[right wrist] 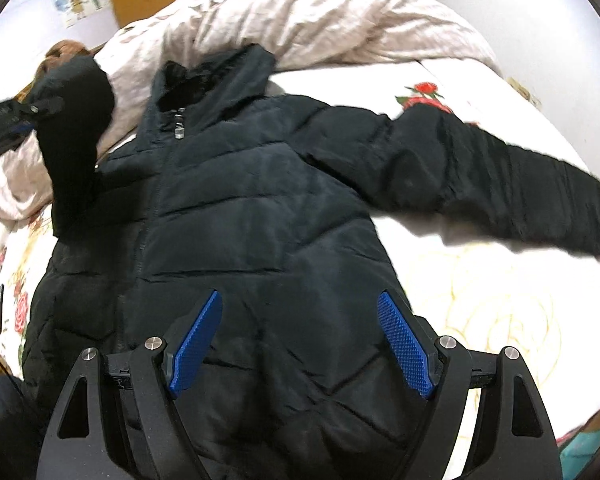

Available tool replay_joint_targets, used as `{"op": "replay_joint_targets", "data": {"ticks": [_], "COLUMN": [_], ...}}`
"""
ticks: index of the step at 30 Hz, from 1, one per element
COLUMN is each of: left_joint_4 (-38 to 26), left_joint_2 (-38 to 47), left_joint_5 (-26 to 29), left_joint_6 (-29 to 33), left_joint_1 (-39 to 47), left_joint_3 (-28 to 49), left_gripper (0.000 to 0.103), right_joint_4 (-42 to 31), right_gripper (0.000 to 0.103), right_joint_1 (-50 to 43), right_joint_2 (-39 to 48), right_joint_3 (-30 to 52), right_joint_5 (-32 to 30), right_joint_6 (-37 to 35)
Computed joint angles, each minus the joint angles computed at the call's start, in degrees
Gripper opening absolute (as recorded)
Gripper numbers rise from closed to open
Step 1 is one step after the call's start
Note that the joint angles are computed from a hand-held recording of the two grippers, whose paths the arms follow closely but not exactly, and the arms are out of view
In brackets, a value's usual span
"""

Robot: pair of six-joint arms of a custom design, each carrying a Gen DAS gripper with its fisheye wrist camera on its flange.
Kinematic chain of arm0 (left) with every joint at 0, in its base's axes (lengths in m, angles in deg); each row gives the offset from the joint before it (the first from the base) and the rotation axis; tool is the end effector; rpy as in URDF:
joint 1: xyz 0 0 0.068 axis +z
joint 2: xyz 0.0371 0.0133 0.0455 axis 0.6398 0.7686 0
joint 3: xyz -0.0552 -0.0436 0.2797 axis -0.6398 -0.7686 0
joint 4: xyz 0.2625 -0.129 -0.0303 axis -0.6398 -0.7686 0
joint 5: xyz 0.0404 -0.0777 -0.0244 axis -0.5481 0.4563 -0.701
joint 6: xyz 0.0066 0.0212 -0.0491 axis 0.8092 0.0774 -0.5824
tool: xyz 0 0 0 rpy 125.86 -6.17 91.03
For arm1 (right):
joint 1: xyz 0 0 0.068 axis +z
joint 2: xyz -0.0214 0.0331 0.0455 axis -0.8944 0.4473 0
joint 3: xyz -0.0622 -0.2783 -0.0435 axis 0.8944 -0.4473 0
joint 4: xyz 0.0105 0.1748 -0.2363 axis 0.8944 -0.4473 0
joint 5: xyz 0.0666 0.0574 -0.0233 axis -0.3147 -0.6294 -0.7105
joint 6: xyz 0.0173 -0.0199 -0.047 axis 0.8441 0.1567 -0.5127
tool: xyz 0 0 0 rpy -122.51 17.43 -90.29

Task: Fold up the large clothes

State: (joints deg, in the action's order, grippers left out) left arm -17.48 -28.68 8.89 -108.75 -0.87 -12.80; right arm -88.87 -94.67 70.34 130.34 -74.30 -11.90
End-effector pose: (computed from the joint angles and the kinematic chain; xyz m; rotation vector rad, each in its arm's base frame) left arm 0.1824 -0.1358 0.3230 -0.2289 2.2825 -0.1872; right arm 0.1811 -0.0884 0.2805 -0.4607 2.5247 0.3178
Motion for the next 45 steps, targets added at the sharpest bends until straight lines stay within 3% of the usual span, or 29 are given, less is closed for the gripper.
{"op": "replay_joint_targets", "data": {"ticks": [2,4,8,11,16,20,22,24,26,27,30,35,38,41,45], "left_joint_4": [3.4,6.7,12.6,14.1,12.6,7.3,2.1,0.7,0.4,1.3,4.3,11.1,13.8,13.9,9.1], "left_joint_2": [3.7,7.0,10.8,10.0,4.2,-4.6,-7.1,-9.0,-9.9,-9.8,-8.0,-3.9,-1.0,-1.2,-7.3], "left_joint_5": [2.3,4.5,10.9,12.8,10.3,7.1,5.6,7.6,10.6,12.9,17.5,16.9,12.5,14.0,17.5], "left_joint_6": [-0.3,-0.2,-2.1,-2.8,-2.2,-0.6,1.5,5.5,8.8,10.8,14.5,16.1,15.1,15.6,18.1], "left_joint_1": [-0.3,0.1,1.2,-0.2,-3.3,0.4,6.6,16.1,25.6,30.0,39.0,38.2,33.9,35.3,38.6], "left_joint_3": [-1.0,-2.1,-4.0,-4.5,-4.1,-6.1,-6.9,-9.2,-11.8,-13.1,-16.6,-22.1,-22.7,-22.6,-20.2], "left_gripper": [0.018,0.026,0.064,0.073,0.079,0.079,0.079,0.079,0.072,0.069,0.065,0.066,0.066,0.066,0.065], "right_joint_4": [0.2,0.9,2.6,3.3,2.8,4.7,7.1,10.8,14.8,16.6,22.4,27.3,30.5,30.1,27.2], "right_gripper": [0.08,0.08,0.08,0.08,0.08,0.08,0.08,0.08,0.068,0.057,0.048,0.046,0.045,0.045,0.045], "right_joint_1": [-1.2,-1.9,-2.2,-2.1,-0.4,5.9,10.2,16.3,21.8,24.0,30.7,34.2,34.6,35.5,34.5], "right_joint_2": [1.9,3.4,5.5,6.2,6.6,5.4,4.7,4.9,6.9,8.3,13.9,24.0,22.4,22.5,20.6], "right_joint_3": [0.1,0.1,-0.1,0.0,1.5,2.0,1.8,1.7,2.0,2.3,3.8,4.7,1.4,1.8,4.5], "right_joint_5": [0.2,0.5,1.0,0.6,-1.5,-2.4,-2.0,-0.9,0.6,1.5,5.3,10.5,12.2,13.7,12.0], "right_joint_6": [-0.6,-0.6,0.3,1.0,3.3,8.1,11.0,15.4,20.0,21.7,26.9,29.4,27.1,27.1,28.9]}}
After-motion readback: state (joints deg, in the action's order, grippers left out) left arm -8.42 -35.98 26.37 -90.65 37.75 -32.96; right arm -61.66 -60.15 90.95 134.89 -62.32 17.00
